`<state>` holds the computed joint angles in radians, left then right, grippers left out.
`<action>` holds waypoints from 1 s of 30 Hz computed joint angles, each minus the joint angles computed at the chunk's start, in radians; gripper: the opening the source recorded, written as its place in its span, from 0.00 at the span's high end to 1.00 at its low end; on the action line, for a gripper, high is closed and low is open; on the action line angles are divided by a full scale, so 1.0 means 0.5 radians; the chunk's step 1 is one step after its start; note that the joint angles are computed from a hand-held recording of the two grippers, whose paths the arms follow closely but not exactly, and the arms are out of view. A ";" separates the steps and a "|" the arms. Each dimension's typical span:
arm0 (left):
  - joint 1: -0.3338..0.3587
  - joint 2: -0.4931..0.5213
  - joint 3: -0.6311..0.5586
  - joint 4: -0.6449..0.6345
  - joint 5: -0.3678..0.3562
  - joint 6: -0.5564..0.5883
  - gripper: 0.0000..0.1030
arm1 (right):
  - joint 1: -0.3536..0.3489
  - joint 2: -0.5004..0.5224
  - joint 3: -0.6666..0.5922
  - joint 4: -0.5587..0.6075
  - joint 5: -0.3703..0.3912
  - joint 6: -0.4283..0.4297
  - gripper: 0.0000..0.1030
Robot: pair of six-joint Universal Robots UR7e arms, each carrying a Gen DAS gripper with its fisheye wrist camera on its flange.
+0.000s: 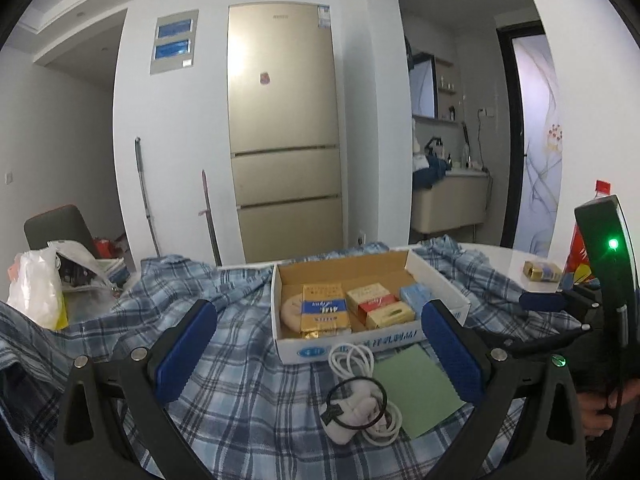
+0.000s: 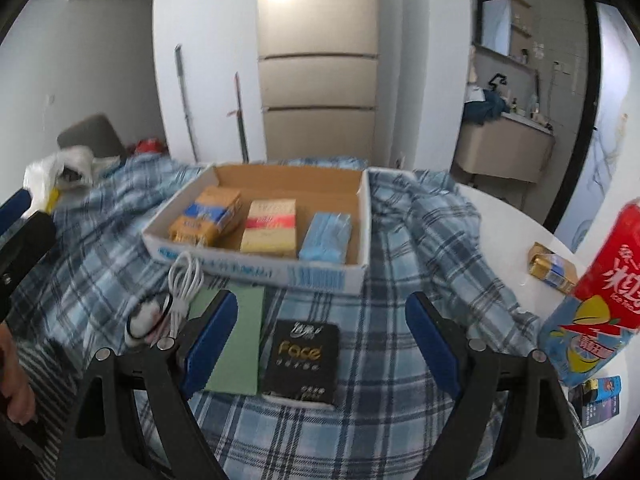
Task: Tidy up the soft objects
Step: 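Open both grippers and lift them away from the box, then grasp the black Face tissue pack with the right gripper while the left gripper grasps the white earbuds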
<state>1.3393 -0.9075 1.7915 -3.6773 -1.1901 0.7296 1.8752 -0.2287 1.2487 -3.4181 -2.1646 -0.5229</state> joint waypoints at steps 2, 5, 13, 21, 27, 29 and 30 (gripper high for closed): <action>0.007 -0.004 -0.010 0.019 0.001 -0.035 0.00 | -0.002 -0.006 0.001 0.098 -0.002 0.007 0.17; 0.014 -0.007 -0.024 0.051 0.013 -0.081 0.00 | -0.003 0.004 -0.031 0.259 -0.039 0.037 0.17; 0.050 -0.023 -0.103 0.231 0.084 -0.314 0.00 | -0.034 -0.002 -0.103 0.630 -0.120 0.264 0.25; 0.061 -0.019 -0.140 0.338 0.122 -0.385 0.00 | -0.085 -0.017 -0.161 0.940 -0.098 0.477 0.43; 0.061 -0.016 -0.151 0.378 0.135 -0.387 0.00 | -0.077 -0.006 -0.155 0.900 -0.144 0.446 0.53; 0.061 -0.022 -0.151 0.413 0.128 -0.388 0.00 | -0.078 -0.004 -0.161 0.903 -0.134 0.451 0.55; 0.061 -0.026 -0.150 0.434 0.121 -0.390 0.00 | -0.077 -0.001 -0.168 0.902 -0.132 0.454 0.55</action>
<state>1.3701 -0.9205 1.7164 -3.4602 -1.1294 0.5348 1.8365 -0.2290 1.1644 -2.9670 -2.2305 -0.2956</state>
